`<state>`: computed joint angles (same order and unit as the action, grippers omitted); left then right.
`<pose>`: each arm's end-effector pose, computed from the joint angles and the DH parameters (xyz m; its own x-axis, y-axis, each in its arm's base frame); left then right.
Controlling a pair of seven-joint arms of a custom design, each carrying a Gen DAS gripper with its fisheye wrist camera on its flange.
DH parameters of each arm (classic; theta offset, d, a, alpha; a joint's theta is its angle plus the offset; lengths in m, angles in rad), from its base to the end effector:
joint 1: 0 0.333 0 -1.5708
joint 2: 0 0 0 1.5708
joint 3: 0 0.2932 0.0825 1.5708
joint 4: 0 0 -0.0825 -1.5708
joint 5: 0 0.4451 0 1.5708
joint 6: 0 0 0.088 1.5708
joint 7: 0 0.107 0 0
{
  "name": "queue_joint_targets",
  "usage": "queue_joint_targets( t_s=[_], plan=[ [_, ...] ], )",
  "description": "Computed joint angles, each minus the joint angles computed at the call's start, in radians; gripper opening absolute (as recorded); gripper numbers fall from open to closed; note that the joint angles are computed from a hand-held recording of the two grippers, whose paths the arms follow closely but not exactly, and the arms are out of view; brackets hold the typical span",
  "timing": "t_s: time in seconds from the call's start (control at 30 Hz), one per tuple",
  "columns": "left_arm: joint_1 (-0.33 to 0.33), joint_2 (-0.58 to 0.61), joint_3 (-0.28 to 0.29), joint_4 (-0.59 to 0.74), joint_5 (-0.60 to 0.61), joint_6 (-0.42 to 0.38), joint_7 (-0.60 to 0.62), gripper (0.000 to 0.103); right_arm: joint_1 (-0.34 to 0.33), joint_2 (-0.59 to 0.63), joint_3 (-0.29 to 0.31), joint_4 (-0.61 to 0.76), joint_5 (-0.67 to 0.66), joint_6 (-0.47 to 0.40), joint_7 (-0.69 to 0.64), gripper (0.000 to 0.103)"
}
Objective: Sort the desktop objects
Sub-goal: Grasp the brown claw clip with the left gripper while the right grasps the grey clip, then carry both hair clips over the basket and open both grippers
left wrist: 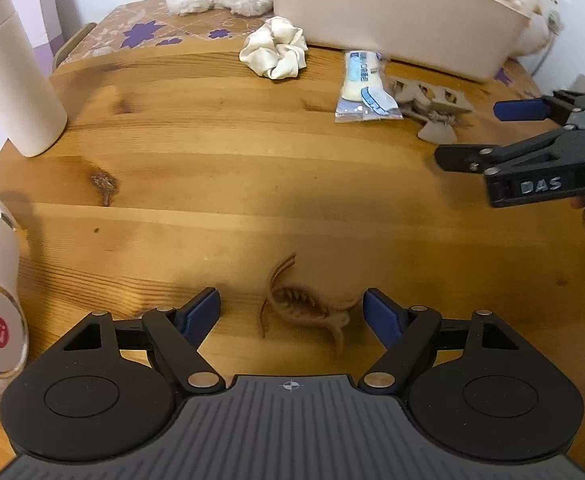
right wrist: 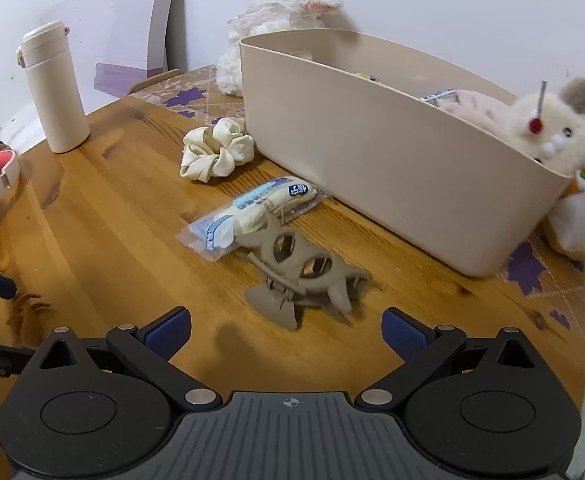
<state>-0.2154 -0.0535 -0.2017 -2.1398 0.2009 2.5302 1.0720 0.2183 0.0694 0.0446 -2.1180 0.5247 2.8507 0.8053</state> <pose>0.5657 -0.2538 0.4228 -0.0677 -0.9971 0.0357 -0.8918 0.0444 -0.4502 0.6294 0.1413 0.3936 0.5242 -0.8497 0.0561 -0.6252 -0.4288 -0.6522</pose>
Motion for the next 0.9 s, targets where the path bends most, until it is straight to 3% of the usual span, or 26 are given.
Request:
queue_joint_targets(
  t_s=[0.17, 0.23, 0.33, 0.37, 0.4, 0.6, 0.9],
  plan=[
    [0.001, 0.025, -0.009, 0.023, 0.091, -0.001, -0.083, 0.081, -0.005, 0.070, 0.006, 0.061, 0.058, 0.023, 0.036, 0.098],
    [0.000, 0.031, -0.011, 0.030, 0.104, -0.003, -0.093, 0.079, -0.003, 0.095, 0.000, 0.087, 0.048, 0.014, 0.074, 0.083],
    [0.001, 0.031, -0.010, 0.031, 0.121, 0.003, -0.101, 0.063, 0.001, 0.113, -0.002, 0.103, 0.023, 0.021, 0.103, 0.069],
    [0.001, 0.030, -0.010, 0.031, 0.120, 0.006, -0.101, 0.055, 0.001, 0.114, -0.001, 0.104, 0.020, 0.024, 0.107, 0.068],
    [0.002, 0.030, -0.009, 0.032, 0.122, 0.007, -0.101, 0.053, 0.001, 0.114, 0.001, 0.103, 0.021, 0.031, 0.106, 0.067],
    [0.006, 0.022, -0.003, 0.023, 0.074, 0.021, -0.068, 0.053, 0.010, 0.095, -0.013, 0.077, -0.020, 0.040, 0.180, 0.067],
    [0.017, 0.021, 0.005, 0.038, 0.020, 0.019, -0.043, 0.053, -0.003, 0.018, -0.007, 0.007, -0.004, 0.048, 0.182, 0.067]
  ],
)
